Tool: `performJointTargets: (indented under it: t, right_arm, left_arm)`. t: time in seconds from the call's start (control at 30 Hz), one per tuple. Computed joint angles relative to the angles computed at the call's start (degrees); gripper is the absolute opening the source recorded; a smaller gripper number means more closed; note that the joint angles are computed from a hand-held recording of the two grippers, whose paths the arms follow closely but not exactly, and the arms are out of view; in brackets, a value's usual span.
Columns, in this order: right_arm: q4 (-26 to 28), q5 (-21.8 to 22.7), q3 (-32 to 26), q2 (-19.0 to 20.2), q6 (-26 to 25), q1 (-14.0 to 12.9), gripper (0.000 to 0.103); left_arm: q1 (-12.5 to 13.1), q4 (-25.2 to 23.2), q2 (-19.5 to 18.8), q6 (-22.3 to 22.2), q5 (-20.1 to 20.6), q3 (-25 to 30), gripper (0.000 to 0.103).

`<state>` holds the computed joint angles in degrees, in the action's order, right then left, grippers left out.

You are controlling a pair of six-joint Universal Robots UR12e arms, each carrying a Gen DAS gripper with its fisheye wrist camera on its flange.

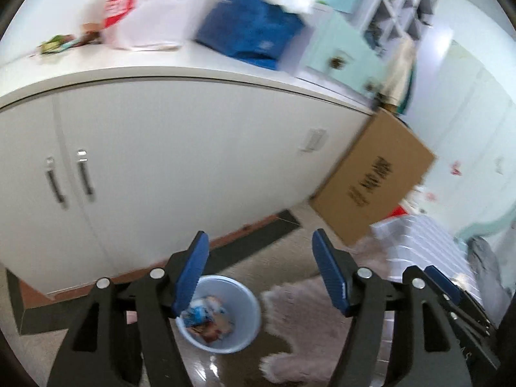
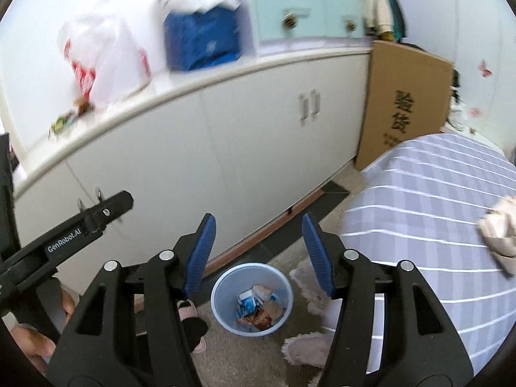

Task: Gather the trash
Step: 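Move both tools back over the table toward the white paper bag, then grasp the white printed paper bag with the right tool while the left tool grasps it too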

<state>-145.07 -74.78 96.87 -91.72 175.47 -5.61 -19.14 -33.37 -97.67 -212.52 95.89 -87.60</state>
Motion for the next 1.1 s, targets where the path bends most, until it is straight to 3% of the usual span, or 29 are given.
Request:
performJointTargets:
  t: [0.2,0.4,0.5,0.63,0.8,0.87,1.1]
  right_arm:
    - [-1.51,1.43,2.99,-4.75,2.66,-8.7,0.057]
    - [-2.27,1.7,6.11,-8.16,6.33,-18.43,0.058]
    - [-1.72,2.04,6.87,-8.87,7.41,-23.35,0.059]
    - [0.79,4.48,6.71,-8.21,8.06,-27.8,0.061]
    - [4.73,8.59,5.26,-6.01,7.41,-31.17,0.062]
    - [6.36,10.68,4.23,-4.6,6.9,-31.77,0.062]
    - [10.54,13.43,1.47,-1.48,4.06,-31.04,0.063]
  left_arm:
    - [-4.83,-1.96,-3.74,3.55,-4.42,6.72,0.067]
    - [-10.82,-7.64,-10.11,9.26,-9.27,16.35,0.067]
    - [-12.28,-12.36,-13.58,9.4,-15.52,21.4,0.067]
    - [-14.33,-16.74,-17.67,8.45,-17.27,27.03,0.067]
    - [-14.59,-20.15,-21.77,3.23,-20.71,31.91,0.067]
    - [-14.86,-20.46,-22.89,2.37,-20.24,33.11,0.067]
    - [-14.94,-21.63,-25.28,1.59,-21.69,35.8,0.067]
